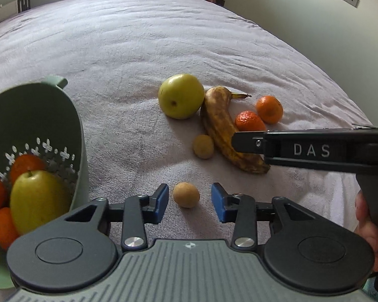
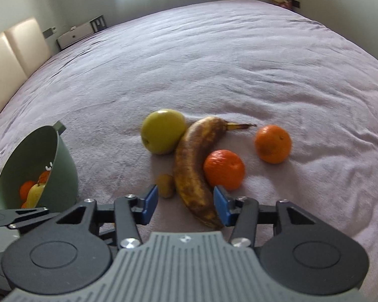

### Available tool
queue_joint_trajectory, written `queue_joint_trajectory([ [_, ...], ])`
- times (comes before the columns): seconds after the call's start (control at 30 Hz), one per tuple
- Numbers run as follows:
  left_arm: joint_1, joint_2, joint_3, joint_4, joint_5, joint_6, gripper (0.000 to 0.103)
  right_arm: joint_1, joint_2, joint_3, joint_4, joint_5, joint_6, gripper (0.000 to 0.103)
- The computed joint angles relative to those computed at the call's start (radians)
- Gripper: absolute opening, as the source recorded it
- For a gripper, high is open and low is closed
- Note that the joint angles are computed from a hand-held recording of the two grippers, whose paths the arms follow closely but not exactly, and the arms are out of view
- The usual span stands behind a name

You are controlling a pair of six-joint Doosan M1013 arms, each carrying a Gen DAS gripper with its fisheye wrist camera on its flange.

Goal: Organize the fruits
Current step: 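Close the left gripper on a small tan nut while the right gripper grasps another nut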

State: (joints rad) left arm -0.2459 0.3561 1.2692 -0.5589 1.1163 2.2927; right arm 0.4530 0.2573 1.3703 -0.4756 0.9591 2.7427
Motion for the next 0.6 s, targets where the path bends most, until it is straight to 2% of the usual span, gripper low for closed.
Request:
queue_joint_trajectory([
  [0.23, -0.006, 0.021, -0.011, 0.021, 0.013, -0.030, 0.036, -0.007, 0.020, -0.013, 0.035, -0.020, -0.094, 0.036],
  [0.37, -0.005, 0.029, -0.022, 0.017, 0.037, -0.024, 0.029, -0.003, 0.030, -0.020, 0.020, -0.028, -0.147, 0.034],
  [0.6, -0.002, 0.034, -0.059, 0.067, 0.089, -0.064, 0.028, 0.008, 0.044, -0.026, -0.031, -0.033, -0.234, 0.032],
])
